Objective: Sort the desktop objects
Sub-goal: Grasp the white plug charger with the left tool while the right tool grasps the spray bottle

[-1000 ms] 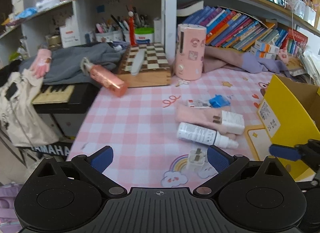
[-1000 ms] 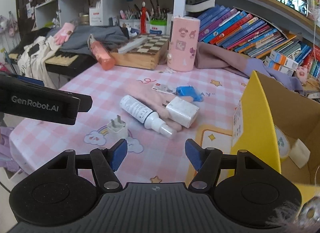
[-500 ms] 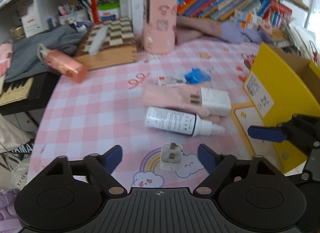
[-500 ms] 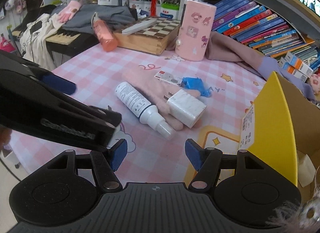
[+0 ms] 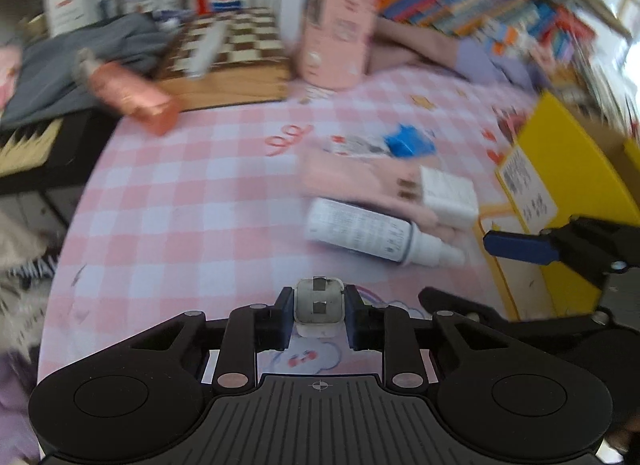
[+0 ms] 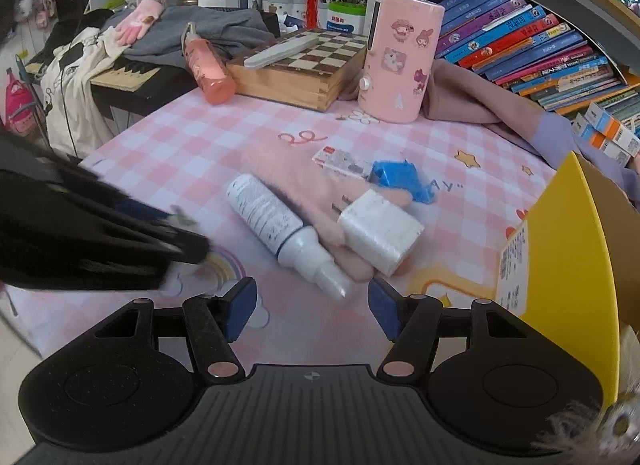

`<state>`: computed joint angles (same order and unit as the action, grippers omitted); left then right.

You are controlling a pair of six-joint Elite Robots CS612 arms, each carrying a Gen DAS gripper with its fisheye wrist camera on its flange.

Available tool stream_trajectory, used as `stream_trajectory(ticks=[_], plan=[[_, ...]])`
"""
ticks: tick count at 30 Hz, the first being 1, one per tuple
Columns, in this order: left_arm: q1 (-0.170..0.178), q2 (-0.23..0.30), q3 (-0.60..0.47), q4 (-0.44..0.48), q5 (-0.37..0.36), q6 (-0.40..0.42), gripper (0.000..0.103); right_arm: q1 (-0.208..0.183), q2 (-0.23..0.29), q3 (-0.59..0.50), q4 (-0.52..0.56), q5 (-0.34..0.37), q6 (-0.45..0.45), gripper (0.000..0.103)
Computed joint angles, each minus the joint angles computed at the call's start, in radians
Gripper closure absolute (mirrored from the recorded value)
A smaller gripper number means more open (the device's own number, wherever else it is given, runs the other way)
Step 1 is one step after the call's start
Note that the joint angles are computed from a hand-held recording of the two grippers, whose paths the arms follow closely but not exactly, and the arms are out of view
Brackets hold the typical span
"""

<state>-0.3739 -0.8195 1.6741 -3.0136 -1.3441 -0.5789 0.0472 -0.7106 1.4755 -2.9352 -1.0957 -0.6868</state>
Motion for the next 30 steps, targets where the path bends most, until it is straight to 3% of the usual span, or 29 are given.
stream_trajectory(ticks=[4,9,12,16,22,27,30], plan=[[-0.001,-0.028,0.037,0.003,0.020,-0.062,0.079,0.009,0.021,-0.046,0.044,0.008,-0.013,0.044],[-0.005,-0.049,0.069,0.004,0.040,-0.146,0.079,0.025,0.042,-0.114,0.196,-0.016,-0.036,0.054],[-0.007,-0.056,0.081,-0.002,0.049,-0.185,0.079,0.024,0.027,-0.108,0.251,0.020,-0.105,0.054],[-0.008,-0.062,0.085,0.007,0.068,-0.199,0.079,0.030,0.022,-0.100,0.275,0.051,-0.196,0.054],[-0.013,-0.071,0.094,0.009,0.100,-0.224,0.079,0.051,0.049,-0.149,0.329,0.055,-0.197,0.060],[-0.015,-0.072,0.100,0.003,0.096,-0.234,0.079,0.046,0.051,-0.150,0.333,0.066,-0.221,0.071],[-0.017,-0.071,0.099,-0.010,0.095,-0.221,0.079,0.043,0.049,-0.155,0.353,0.068,-0.212,0.072]])
